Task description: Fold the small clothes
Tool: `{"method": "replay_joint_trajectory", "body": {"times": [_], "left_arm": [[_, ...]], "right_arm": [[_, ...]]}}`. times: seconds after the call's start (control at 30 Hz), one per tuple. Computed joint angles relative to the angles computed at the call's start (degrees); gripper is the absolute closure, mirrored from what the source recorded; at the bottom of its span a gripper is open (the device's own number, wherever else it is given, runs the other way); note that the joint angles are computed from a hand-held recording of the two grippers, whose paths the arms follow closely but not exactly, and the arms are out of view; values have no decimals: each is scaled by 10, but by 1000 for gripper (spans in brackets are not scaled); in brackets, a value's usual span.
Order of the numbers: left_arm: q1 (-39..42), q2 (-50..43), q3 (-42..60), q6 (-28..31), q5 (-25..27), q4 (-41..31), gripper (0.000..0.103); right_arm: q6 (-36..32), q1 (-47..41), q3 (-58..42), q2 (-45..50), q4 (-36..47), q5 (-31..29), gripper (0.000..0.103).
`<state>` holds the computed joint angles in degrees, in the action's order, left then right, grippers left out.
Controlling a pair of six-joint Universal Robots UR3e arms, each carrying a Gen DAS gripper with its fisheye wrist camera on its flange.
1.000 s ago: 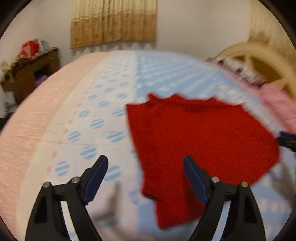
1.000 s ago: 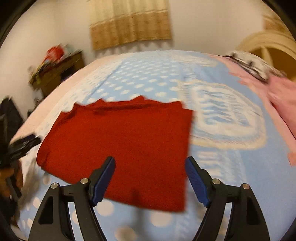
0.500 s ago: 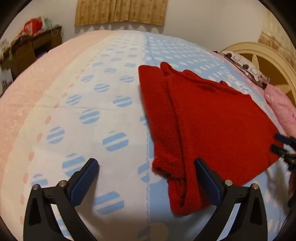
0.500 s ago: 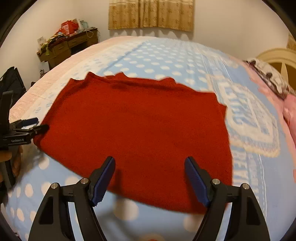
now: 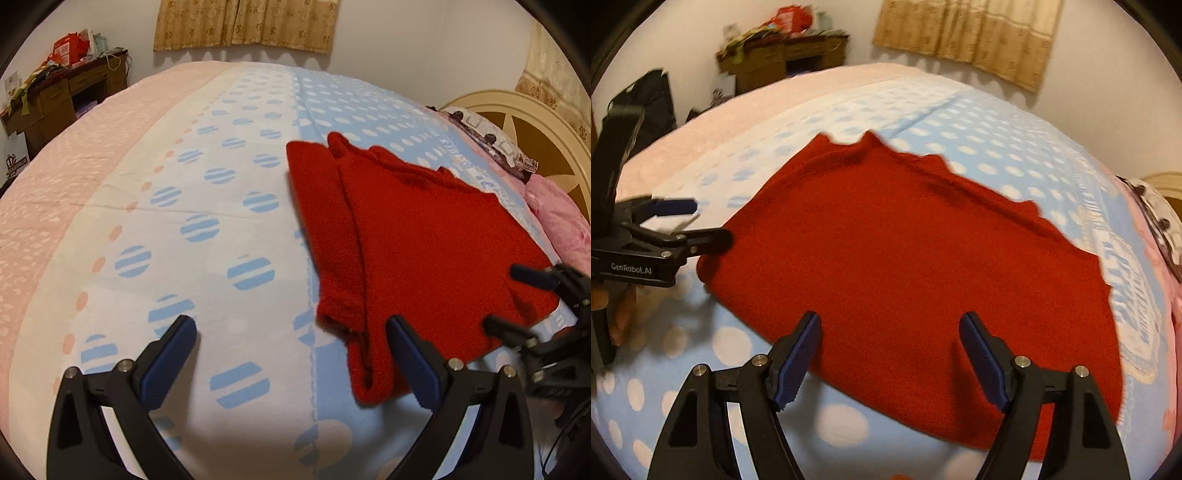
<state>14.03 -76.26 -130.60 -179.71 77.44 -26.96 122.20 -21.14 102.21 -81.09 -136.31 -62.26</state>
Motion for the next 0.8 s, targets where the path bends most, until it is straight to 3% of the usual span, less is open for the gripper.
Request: {"method": "replay_joint_trajectory", "body": {"times": [0.07,0.23,0.37,0.5,0.63,0.8], "left_arm": [[5,2,-2,7,-8,-6,0],[17,15,-1,24,-22,-25,0],[16,13,16,49,-14,-44,0],[35,27,39,71,-9,-66,0],[79,21,72,82,-41,-81,0],[86,-51,111,69,-86,-59,0]], "right_arm": [[22,23,-16,35,-2,-29,26],[27,3,20,7,-23,-1,26],[-8,5,65,-36,-41,14,26],[-40,10,82,-65,-6,30,26],[-72,31,119,-94,-20,31,27],[-67,78,158,-80,-119,-6,27]]}}
